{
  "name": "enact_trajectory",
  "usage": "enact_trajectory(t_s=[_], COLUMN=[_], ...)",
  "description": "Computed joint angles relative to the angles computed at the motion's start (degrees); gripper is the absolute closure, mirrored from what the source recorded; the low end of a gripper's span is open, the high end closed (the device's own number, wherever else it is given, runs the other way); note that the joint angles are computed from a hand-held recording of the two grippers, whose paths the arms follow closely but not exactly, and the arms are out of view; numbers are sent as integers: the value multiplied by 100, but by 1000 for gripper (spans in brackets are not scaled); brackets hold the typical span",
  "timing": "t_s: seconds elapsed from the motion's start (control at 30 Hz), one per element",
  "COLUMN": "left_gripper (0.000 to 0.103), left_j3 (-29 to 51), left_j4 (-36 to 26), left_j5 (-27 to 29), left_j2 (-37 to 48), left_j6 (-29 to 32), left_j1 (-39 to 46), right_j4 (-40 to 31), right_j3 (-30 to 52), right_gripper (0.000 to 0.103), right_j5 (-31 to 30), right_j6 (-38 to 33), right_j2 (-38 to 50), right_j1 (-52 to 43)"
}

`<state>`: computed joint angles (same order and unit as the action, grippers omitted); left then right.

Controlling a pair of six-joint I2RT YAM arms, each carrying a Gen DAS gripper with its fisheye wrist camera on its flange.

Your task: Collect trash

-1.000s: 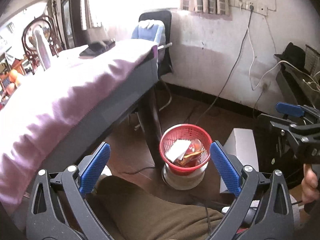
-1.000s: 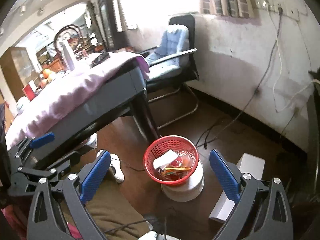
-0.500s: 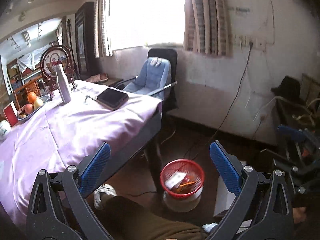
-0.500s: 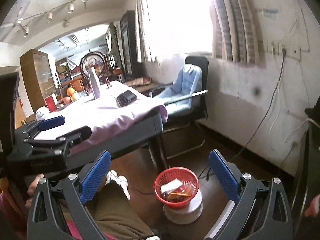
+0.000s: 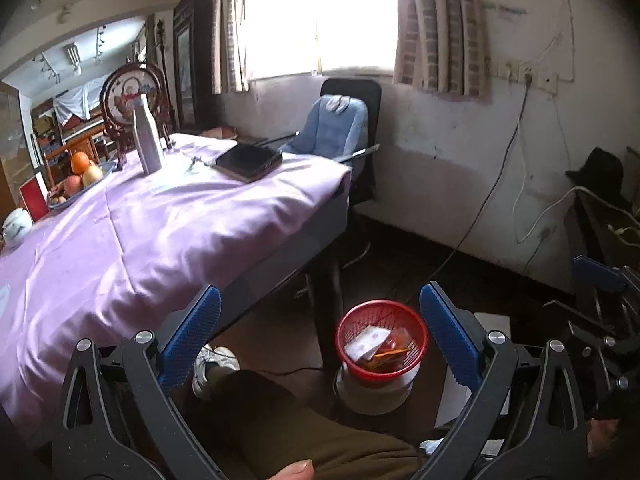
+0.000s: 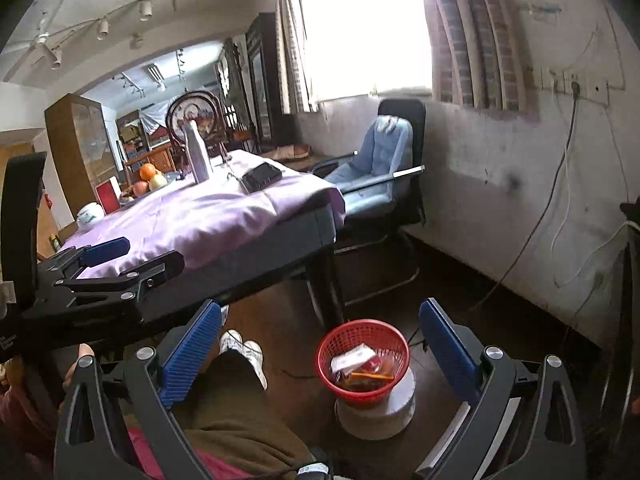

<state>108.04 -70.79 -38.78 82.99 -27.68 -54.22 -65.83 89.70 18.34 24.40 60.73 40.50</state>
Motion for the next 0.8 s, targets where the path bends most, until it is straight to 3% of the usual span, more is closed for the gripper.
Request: enact_trajectory(t_s=[0.33, 0.53, 0.8], left_gripper=[7, 7, 7], left_j3=[-1196, -1410, -1431], left_j4=[676, 963, 1252], left_j5=[1275, 1861, 2302], left_j2=[263, 732, 1534], left_j6=[475, 719, 999], left_j1=[1187, 1711, 2103], right_j4=[677, 1068, 1493], right_j3=[-1227, -1522, -1782], right_gripper=[6, 6, 6], right_j5=[-1064, -1590, -1767], right_j6=[27, -11, -8], right_j2=[589, 1277, 2037], right_j1=[-990, -1473, -1797])
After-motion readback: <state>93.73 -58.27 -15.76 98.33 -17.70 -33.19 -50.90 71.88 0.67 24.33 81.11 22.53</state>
